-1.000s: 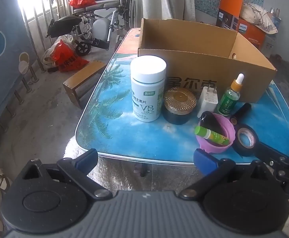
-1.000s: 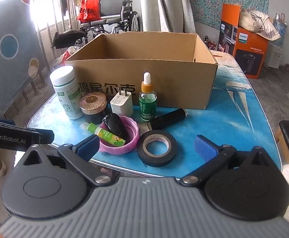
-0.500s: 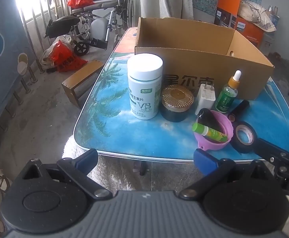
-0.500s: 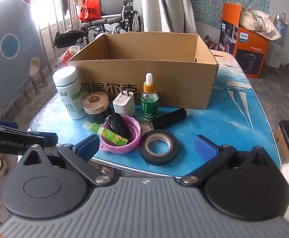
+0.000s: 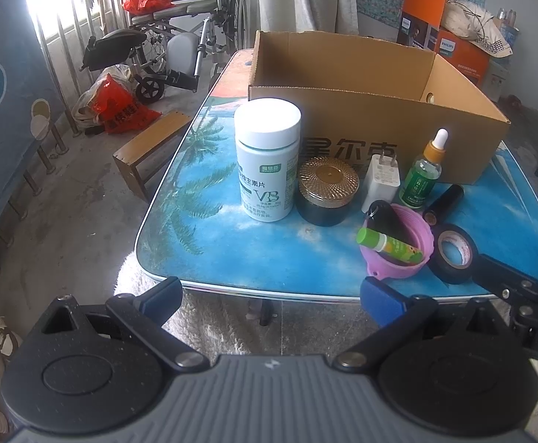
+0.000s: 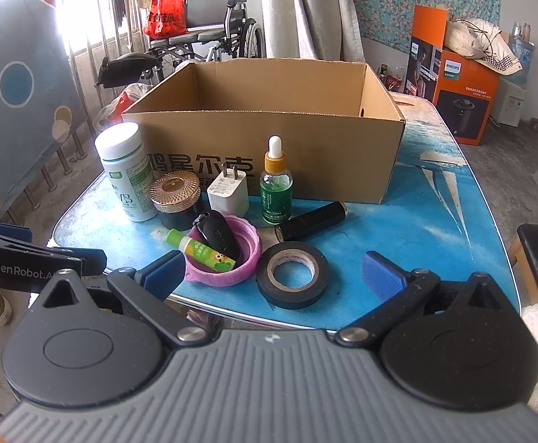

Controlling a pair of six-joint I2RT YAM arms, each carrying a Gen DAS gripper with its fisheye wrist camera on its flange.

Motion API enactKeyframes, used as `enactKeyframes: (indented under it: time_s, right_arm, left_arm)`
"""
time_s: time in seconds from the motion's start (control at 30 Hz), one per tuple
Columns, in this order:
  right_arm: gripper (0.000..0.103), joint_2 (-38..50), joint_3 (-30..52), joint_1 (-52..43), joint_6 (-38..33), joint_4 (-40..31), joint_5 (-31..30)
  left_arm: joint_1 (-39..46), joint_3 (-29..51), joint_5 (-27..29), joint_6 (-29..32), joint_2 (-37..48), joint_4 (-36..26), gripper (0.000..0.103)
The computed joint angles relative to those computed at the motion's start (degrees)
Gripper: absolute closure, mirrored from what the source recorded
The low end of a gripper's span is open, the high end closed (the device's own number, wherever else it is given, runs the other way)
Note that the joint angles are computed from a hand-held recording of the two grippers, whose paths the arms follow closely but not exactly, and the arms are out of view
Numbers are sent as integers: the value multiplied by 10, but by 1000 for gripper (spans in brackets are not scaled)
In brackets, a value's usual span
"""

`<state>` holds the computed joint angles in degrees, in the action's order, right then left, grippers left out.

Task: Organize rigid objects

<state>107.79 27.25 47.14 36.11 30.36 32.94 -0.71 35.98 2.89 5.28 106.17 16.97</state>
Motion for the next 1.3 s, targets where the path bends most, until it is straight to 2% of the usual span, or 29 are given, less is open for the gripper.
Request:
enactKeyframes:
  time_s: [1.3]
  right_arm:
    - [1, 10, 2, -3, -6, 10, -8]
  left_arm:
    - [2, -1, -3, 5, 5, 1, 0]
